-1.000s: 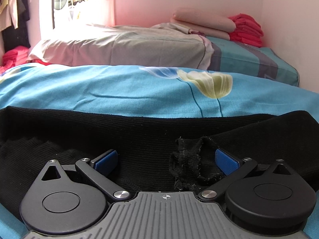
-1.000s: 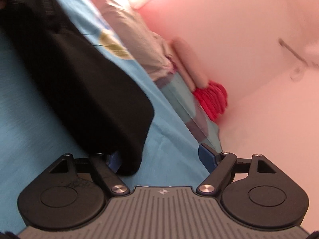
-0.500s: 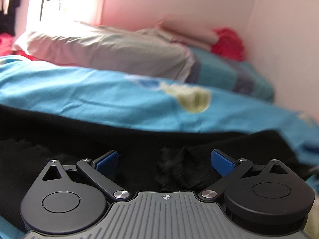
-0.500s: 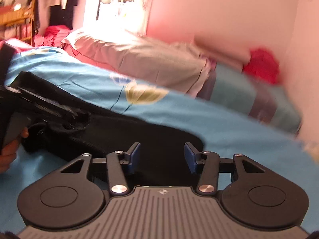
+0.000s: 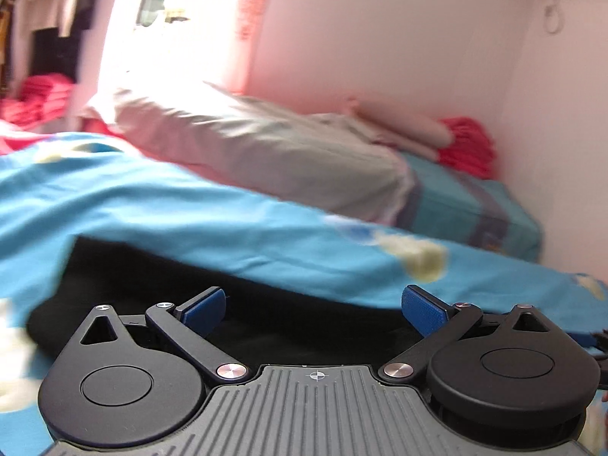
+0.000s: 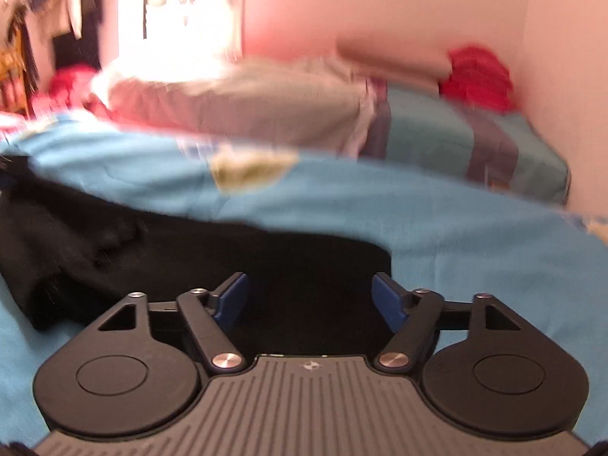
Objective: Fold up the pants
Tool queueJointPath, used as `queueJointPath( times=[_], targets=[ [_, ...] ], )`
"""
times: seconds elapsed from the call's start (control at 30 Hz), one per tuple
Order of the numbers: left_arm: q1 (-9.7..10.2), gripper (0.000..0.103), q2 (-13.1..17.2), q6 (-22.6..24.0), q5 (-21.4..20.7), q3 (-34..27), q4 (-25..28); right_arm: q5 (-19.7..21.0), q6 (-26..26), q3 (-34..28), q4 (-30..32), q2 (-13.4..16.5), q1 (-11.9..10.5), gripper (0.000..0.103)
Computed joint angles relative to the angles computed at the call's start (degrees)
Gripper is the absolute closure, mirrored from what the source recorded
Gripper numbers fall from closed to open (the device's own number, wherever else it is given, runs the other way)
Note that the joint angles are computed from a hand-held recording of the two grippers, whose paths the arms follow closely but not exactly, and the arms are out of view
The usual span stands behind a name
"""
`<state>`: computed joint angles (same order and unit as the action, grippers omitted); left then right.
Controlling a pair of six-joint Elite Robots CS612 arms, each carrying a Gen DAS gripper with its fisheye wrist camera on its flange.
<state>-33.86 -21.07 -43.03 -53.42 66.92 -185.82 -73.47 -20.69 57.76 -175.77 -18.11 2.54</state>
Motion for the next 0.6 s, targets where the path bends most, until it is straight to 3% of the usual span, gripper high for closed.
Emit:
queueJointPath(
  times=[0.17,0.23,0.4,0.47,0.6],
  targets=[
    [0.09,0.000,-4.5,-8.1,4.9,8.2,7.7,-3.8,-0.8,1.1,0.6,-0.7,0.5,0.019],
    [0.26,0.000,-6.0,-12.5,6.6,10.9,11.1,-6.9,0.4,2.9,-1.7,-1.9,0.8,0.019],
    [0.52,0.000,-9.4,-24.1,9.2,16.2,22.0,-7.8,1.1,6.1,-8.8,-3.4,1.6,0.018],
    [0.54,0.000,-11.0,-28.7,9.4,17.8,28.5,-7.3,-0.7,8.5,-13.9,-4.1,3.0,0.018],
    [0.18,0.000,-13.7,-34.2,10.0,22.4,33.4,-2.4,-8.0,11.4,-16.8,-4.6,6.0,0.017]
  ],
)
